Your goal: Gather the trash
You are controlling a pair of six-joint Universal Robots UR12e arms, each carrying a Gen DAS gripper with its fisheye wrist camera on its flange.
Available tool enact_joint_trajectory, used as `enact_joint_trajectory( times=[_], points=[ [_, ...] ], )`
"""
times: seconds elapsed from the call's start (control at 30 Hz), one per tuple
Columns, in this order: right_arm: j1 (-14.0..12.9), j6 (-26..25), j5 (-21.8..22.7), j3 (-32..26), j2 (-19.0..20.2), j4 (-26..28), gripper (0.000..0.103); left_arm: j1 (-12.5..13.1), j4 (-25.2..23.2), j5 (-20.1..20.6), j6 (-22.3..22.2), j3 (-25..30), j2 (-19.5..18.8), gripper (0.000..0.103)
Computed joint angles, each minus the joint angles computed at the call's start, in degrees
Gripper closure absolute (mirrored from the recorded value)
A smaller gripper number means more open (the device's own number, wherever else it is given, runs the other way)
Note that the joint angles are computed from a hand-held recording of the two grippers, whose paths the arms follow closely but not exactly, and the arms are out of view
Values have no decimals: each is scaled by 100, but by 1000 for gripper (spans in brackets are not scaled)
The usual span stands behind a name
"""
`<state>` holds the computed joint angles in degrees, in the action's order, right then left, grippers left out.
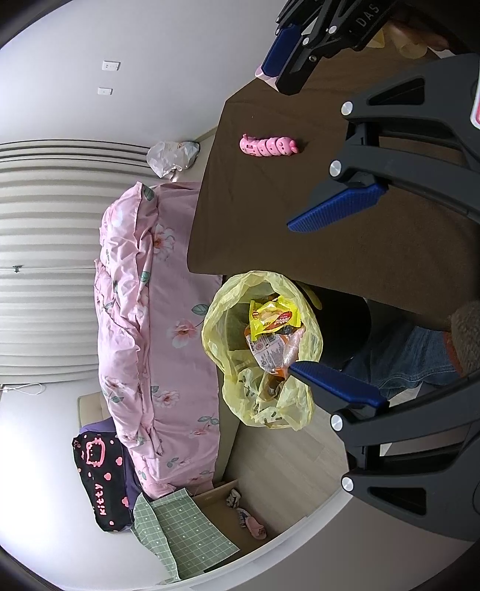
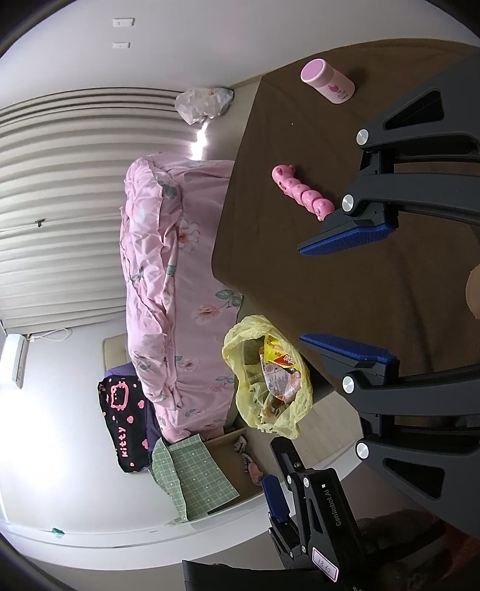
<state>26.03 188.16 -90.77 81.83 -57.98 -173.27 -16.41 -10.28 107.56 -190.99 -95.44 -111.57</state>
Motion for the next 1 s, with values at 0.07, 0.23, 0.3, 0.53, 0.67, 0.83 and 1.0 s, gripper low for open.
enact_joint_trajectory(
  times=[0.07, 0.23, 0.3, 0.53, 0.67, 0.83, 1.0],
  points=[
    [3, -15, 3, -9, 5, 8, 62, 0, 11, -7, 1, -4, -2, 34],
    [11, -2, -7, -4, -2, 14, 62, 3, 21, -22, 14, -5, -5, 34],
    [9, -7, -5, -5, -1, 15, 62, 11, 44, -46, 35, -15, -4, 34],
    [12, -7, -9, -7, -3, 25, 62, 18, 40, -71, 33, -11, -8, 34],
    [14, -5, -17, -10, -3, 26, 62, 11, 37, -70, 39, -1, -13, 34],
    [16, -4, -19, -11, -6, 26, 62, 13, 53, -72, 41, -6, -13, 34],
    [12, -11, -10, -17, -5, 42, 62, 33, -10, -133, -3, -1, -8, 34]
  ],
)
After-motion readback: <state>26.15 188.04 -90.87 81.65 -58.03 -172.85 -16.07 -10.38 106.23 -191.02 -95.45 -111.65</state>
